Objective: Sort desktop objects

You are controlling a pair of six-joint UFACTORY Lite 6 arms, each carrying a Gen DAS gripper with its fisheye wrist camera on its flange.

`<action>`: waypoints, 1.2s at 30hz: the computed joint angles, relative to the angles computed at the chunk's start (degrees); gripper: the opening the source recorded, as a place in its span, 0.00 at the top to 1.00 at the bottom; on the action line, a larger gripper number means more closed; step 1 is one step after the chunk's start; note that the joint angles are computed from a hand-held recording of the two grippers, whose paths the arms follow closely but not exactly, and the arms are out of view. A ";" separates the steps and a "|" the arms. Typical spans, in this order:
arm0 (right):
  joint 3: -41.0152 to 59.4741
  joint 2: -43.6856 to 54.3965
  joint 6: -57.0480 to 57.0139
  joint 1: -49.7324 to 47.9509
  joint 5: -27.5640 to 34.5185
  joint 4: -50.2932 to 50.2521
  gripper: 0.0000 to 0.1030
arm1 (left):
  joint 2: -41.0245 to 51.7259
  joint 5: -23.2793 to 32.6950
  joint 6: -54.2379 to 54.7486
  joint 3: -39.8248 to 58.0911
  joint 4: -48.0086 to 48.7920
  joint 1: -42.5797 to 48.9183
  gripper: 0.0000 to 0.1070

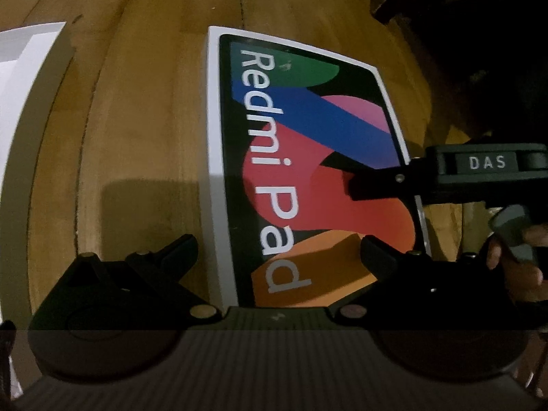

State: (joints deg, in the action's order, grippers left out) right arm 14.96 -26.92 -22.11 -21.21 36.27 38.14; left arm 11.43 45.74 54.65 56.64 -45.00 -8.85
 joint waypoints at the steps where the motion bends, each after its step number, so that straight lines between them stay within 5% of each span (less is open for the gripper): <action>1: -0.17 0.21 -1.33 -0.35 -0.03 0.70 0.11 | -0.03 0.12 0.24 -0.02 0.05 -0.06 0.04; 8: -0.64 0.84 -8.55 -3.45 1.69 3.32 0.05 | -1.24 -0.59 0.31 -1.53 -0.74 -0.03 0.04; 36: -0.82 0.69 -2.73 3.38 -0.21 0.40 0.00 | -6.14 -4.81 12.14 -9.28 -10.92 1.80 0.04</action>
State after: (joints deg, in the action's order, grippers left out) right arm 14.13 -26.23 -24.84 -17.83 36.05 38.54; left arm 5.29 40.93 66.80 47.36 -55.92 -7.05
